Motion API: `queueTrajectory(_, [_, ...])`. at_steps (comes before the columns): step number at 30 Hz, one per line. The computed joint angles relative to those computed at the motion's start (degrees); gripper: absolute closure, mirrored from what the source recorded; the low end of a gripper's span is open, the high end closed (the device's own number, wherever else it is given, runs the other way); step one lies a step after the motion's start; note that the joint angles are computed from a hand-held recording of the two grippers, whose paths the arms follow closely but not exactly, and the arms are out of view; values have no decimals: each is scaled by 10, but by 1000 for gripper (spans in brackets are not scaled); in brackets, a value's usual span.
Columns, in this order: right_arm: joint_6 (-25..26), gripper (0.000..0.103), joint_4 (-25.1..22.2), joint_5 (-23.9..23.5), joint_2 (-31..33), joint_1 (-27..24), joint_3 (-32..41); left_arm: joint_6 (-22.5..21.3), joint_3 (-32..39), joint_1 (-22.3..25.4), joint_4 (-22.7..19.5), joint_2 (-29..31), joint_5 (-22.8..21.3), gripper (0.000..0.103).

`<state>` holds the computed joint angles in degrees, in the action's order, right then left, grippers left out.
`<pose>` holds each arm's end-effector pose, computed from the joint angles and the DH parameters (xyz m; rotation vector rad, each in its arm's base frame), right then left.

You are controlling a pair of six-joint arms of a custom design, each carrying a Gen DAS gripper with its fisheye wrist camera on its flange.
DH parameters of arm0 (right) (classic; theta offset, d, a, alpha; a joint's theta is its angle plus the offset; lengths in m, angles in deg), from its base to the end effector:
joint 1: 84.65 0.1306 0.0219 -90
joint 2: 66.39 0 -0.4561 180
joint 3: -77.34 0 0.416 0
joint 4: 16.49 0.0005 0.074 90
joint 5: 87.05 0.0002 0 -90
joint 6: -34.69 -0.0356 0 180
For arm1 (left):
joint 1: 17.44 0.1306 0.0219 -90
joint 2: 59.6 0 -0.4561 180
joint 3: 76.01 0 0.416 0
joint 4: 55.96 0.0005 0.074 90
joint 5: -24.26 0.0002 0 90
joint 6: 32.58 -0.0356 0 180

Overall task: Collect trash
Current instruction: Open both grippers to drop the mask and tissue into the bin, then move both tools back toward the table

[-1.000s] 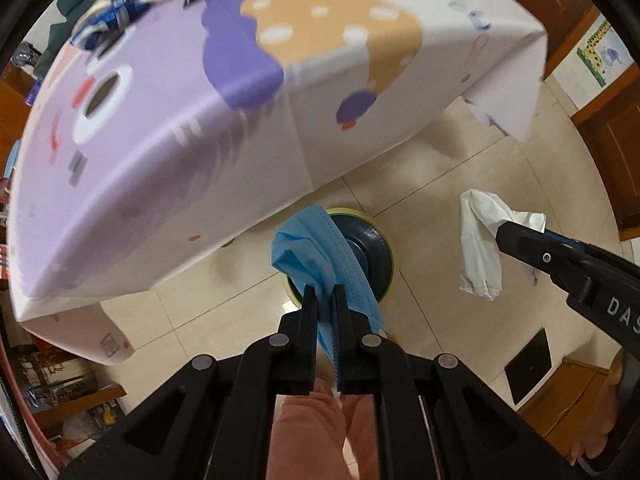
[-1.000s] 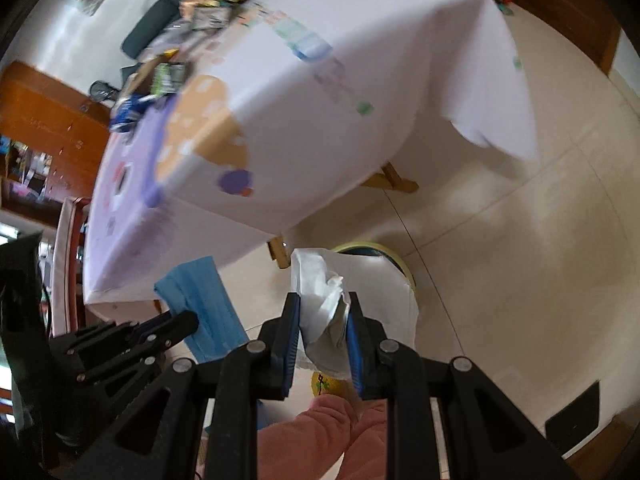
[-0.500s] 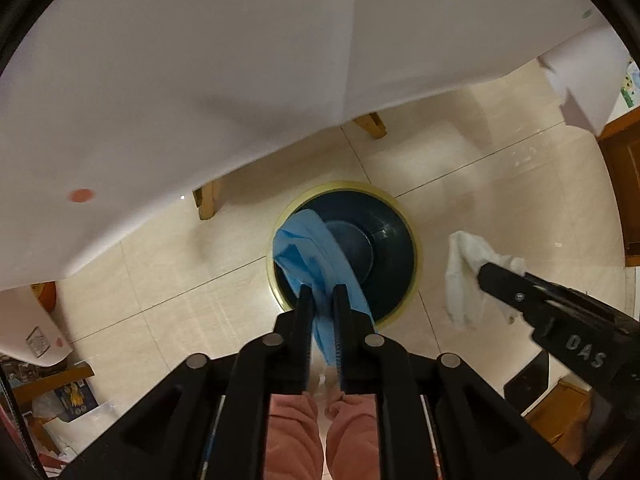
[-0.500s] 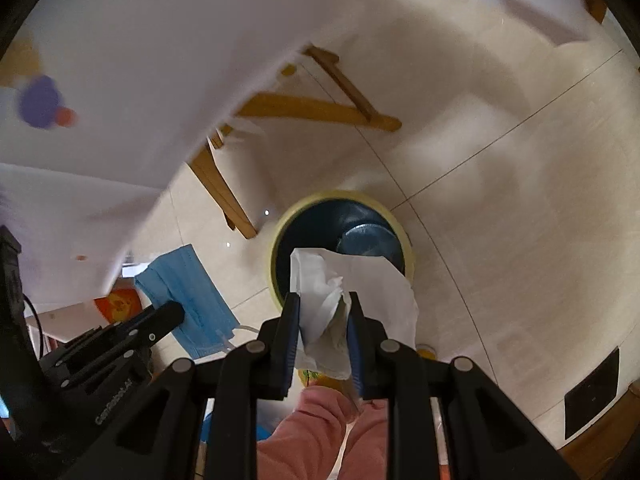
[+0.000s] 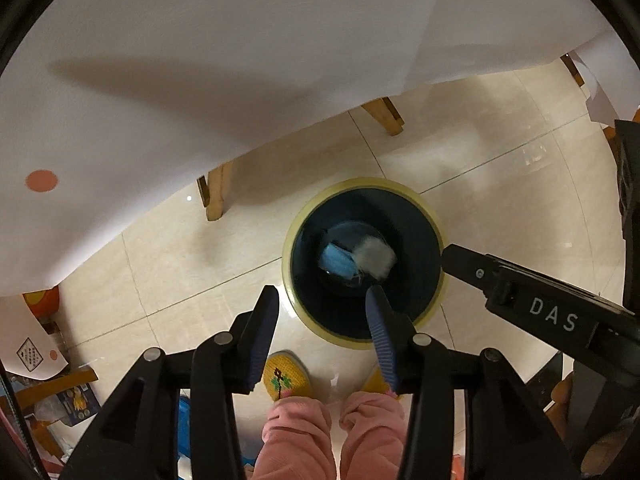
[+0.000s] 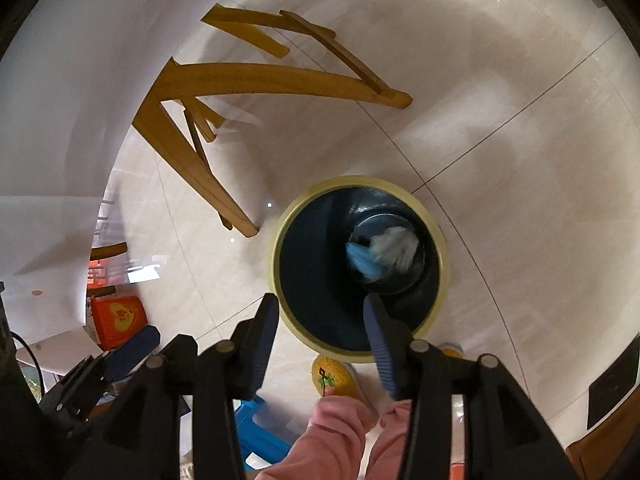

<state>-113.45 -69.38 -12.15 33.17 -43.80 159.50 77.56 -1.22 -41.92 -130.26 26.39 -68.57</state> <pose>0.3959 0.3539 0.3539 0.3885 3.0215 0.6645 0.3705 -0.1673 0.3955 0.1125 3.0480 0.0242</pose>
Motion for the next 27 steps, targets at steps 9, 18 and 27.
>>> queueTrajectory(9, [24, 58, -33, 43, -5, 17, 36, 3, 1, 21, -11, -47, 12, 59])
queueTrajectory(18, [56, 58, -115, 116, -32, 44, 118, -24, 66, 40, -79, -82, 17, 59])
queueTrajectory(27, [84, 58, -195, 171, -56, 74, 207, -31, 174, 38, -171, -85, 6, 59])
